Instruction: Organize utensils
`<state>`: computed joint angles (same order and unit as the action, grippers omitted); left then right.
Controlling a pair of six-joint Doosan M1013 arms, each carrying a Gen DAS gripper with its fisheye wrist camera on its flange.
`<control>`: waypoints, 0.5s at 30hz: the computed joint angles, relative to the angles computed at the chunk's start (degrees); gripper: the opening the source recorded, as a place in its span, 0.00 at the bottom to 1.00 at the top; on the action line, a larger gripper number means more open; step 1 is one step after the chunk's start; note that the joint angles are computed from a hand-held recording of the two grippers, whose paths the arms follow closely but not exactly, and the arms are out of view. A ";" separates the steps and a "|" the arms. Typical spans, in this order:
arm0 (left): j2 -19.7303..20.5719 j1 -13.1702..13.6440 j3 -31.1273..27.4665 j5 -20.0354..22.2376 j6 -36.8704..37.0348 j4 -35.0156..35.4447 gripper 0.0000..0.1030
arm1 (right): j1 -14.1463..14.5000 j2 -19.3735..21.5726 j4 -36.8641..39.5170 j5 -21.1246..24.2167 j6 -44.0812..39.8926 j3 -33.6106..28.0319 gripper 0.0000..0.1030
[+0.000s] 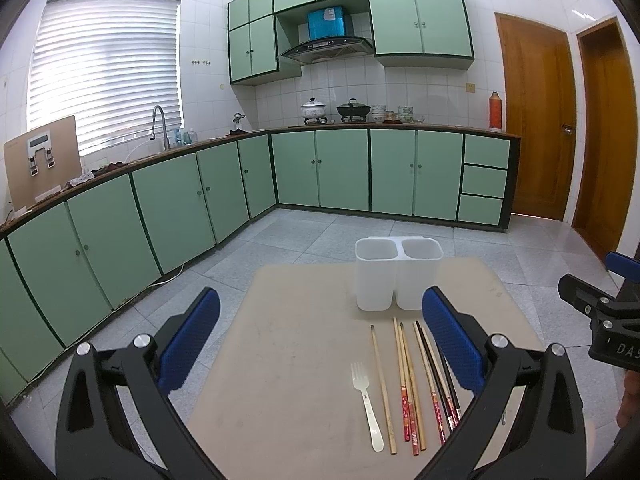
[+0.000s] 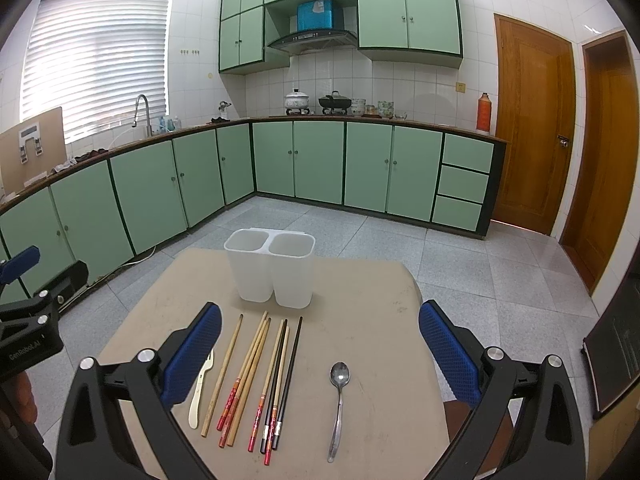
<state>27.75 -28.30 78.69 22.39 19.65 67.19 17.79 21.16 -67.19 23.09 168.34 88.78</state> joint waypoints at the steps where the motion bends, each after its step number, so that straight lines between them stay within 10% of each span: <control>1: 0.01 -0.07 0.00 0.08 -0.20 0.21 0.95 | 0.00 0.00 0.00 0.00 0.00 0.00 0.94; 15: 0.01 -0.01 0.04 0.14 0.03 0.07 0.95 | -0.23 0.27 -0.45 -0.39 0.48 0.14 0.94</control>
<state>27.75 -28.31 78.73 22.53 19.68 67.27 17.56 21.42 -67.64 22.70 168.81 88.92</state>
